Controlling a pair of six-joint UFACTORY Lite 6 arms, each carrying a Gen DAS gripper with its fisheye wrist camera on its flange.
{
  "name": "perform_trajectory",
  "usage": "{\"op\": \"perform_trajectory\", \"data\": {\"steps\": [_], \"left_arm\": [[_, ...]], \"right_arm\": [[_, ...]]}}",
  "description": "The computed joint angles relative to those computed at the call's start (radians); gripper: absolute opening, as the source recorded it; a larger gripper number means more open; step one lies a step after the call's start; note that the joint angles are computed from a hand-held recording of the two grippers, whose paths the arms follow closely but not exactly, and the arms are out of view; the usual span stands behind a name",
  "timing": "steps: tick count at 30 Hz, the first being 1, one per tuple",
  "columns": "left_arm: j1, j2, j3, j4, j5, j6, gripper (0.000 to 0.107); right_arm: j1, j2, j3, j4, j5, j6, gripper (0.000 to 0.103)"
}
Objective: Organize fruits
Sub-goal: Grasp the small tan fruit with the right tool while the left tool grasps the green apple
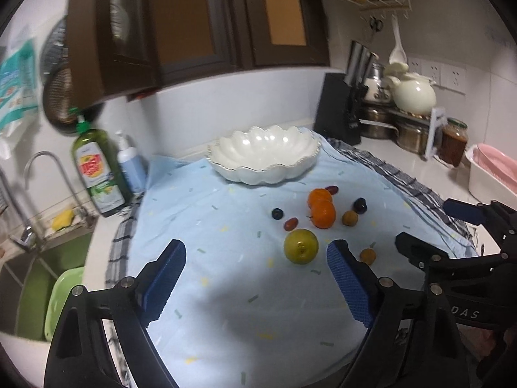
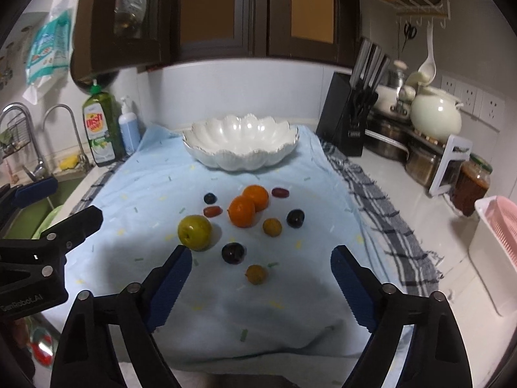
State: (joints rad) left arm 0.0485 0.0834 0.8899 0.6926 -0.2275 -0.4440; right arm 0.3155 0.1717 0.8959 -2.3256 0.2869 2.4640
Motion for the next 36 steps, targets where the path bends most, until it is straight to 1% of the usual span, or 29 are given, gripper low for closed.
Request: {"op": "perform_trajectory", "data": {"steps": [1,4,8,10,14,15,17,22,25,27,30,33,36], "left_arm": [[0.001,0.036,0.031,0.069,-0.004,-0.051,0.089],[-0.014,0.125,0.113,0.175,0.001,-0.12,0.087],[-0.023,0.257,0.241,0.451,-0.009,-0.327,0.086],[-0.027,0.305,0.287,0.555,-0.015,-0.401,0.085],[-0.037,0.419,0.408,0.852,-0.026,-0.651,0.082],[-0.035,0.449,0.442,0.942,-0.042,-0.731,0.082],[-0.034,0.5,0.499,1.051,-0.063,-0.82,0.081],[-0.036,0.6,0.615,1.21,-0.102,-0.946,0.077],[-0.035,0.662,0.695,1.313,-0.144,-1.048,0.073],[-0.036,0.701,0.744,1.367,-0.169,-1.094,0.072],[-0.041,0.735,0.782,1.401,-0.182,-1.115,0.07],[-0.04,0.768,0.822,1.433,-0.199,-1.145,0.069],[-0.045,0.793,0.853,1.451,-0.204,-1.161,0.066]], "right_arm": [[-0.004,0.025,0.018,0.008,-0.008,-0.005,0.083],[-0.01,0.094,0.078,0.058,-0.033,-0.042,0.078],[-0.021,0.189,0.156,0.109,-0.068,-0.068,0.073],[-0.027,0.228,0.185,0.129,-0.079,-0.079,0.07],[-0.038,0.307,0.249,0.263,-0.109,-0.188,0.065],[-0.041,0.32,0.26,0.285,-0.117,-0.205,0.062],[-0.046,0.347,0.279,0.3,-0.131,-0.211,0.061],[-0.041,0.411,0.336,0.458,-0.131,-0.36,0.055],[-0.046,0.445,0.367,0.471,-0.146,-0.362,0.051],[-0.052,0.462,0.379,0.421,-0.159,-0.306,0.048],[-0.051,0.483,0.393,0.399,-0.164,-0.276,0.044],[-0.045,0.495,0.406,0.486,-0.156,-0.361,0.043],[-0.045,0.504,0.418,0.539,-0.158,-0.411,0.04]]}}
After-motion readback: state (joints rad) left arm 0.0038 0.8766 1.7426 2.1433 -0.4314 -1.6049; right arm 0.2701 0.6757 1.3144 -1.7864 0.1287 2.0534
